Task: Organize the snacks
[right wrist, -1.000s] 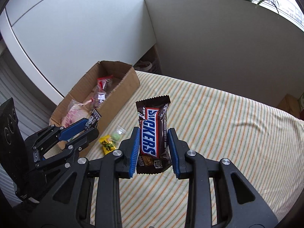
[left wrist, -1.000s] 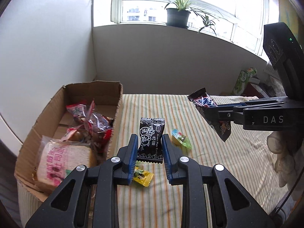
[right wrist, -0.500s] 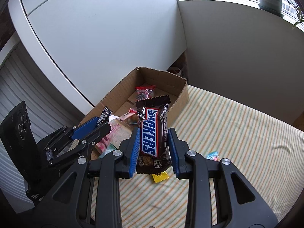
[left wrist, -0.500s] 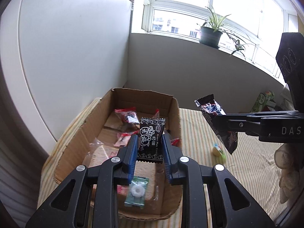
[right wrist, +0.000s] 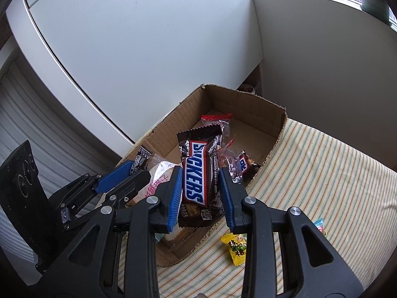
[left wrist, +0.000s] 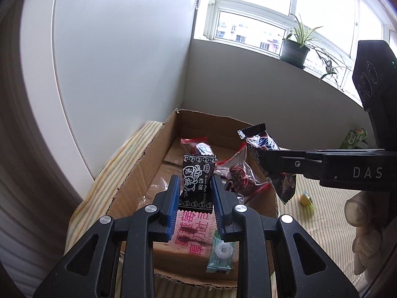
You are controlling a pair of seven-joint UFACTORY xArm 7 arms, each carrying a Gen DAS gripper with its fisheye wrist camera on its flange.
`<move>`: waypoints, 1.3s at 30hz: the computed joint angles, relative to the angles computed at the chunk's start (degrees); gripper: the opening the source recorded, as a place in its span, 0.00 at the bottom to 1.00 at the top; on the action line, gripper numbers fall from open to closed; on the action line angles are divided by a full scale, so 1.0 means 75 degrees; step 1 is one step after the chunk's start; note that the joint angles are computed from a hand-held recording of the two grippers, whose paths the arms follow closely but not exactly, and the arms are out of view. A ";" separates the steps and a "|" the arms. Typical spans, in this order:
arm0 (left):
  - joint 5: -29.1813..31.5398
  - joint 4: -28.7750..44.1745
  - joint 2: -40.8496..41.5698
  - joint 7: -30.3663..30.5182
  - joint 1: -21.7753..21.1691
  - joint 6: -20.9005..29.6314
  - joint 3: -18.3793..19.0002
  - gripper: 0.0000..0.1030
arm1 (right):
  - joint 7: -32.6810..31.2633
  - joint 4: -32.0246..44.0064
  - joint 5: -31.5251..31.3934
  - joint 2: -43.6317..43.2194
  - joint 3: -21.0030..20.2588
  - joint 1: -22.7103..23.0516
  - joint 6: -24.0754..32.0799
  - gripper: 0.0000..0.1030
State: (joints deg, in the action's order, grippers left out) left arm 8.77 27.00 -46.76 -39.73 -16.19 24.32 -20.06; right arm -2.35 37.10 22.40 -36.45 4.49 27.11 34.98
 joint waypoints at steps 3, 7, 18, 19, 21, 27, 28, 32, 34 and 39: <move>-0.0030 -0.0050 -0.0076 -0.0008 -0.0013 -0.0013 0.0075 0.26 | 0.0226 -0.0067 -0.0140 -0.0066 0.0169 -0.0127 -0.0292 0.64; -0.0035 -0.0082 -0.0142 -0.0023 0.0008 0.0002 0.0062 0.32 | 0.0265 -0.0110 -0.0268 -0.0246 0.0068 -0.0127 -0.0294 0.64; -0.0057 -0.0002 -0.0097 -0.0086 -0.0081 -0.0059 -0.0050 0.32 | 0.0387 -0.0380 -0.0665 -0.1065 -0.0042 -0.0407 0.0342 0.64; -0.0056 0.0005 -0.0091 -0.0088 -0.0086 -0.0076 -0.0053 0.32 | 0.0375 -0.0401 -0.0712 -0.1152 -0.0071 -0.0450 0.0429 0.64; -0.0058 0.0021 -0.0091 -0.0102 -0.0111 -0.0106 -0.0075 0.32 | 0.0347 -0.0484 -0.0795 -0.1326 -0.0112 -0.0540 0.0568 0.64; -0.0037 0.0079 -0.0035 -0.0135 -0.0183 -0.0139 -0.0172 0.32 | 0.0300 -0.0766 -0.1031 -0.1783 -0.0272 -0.0926 0.0937 0.64; -0.0035 0.0088 -0.0022 -0.0139 -0.0197 -0.0148 -0.0180 0.32 | 0.0275 -0.0804 -0.1051 -0.1831 -0.0315 -0.0978 0.0999 0.64; -0.0021 0.0142 0.0012 -0.0176 -0.0248 -0.0168 -0.0248 0.32 | 0.0175 -0.0976 -0.1168 -0.1956 -0.0398 -0.1216 0.1170 0.64; -0.0006 0.0191 0.0072 -0.0188 -0.0284 -0.0179 -0.0305 0.32 | 0.0125 -0.1056 -0.1191 -0.1999 -0.0470 -0.1323 0.1238 0.64; 0.0116 0.0441 0.0405 -0.0211 -0.0386 -0.0170 -0.0568 0.32 | -0.0036 -0.1214 -0.1109 -0.2045 -0.0700 -0.1512 0.1309 0.64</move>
State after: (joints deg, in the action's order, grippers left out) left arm 9.64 30.32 -43.72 -41.31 -19.08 23.04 -24.32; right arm -2.62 27.99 14.08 -51.78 -0.76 15.77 44.79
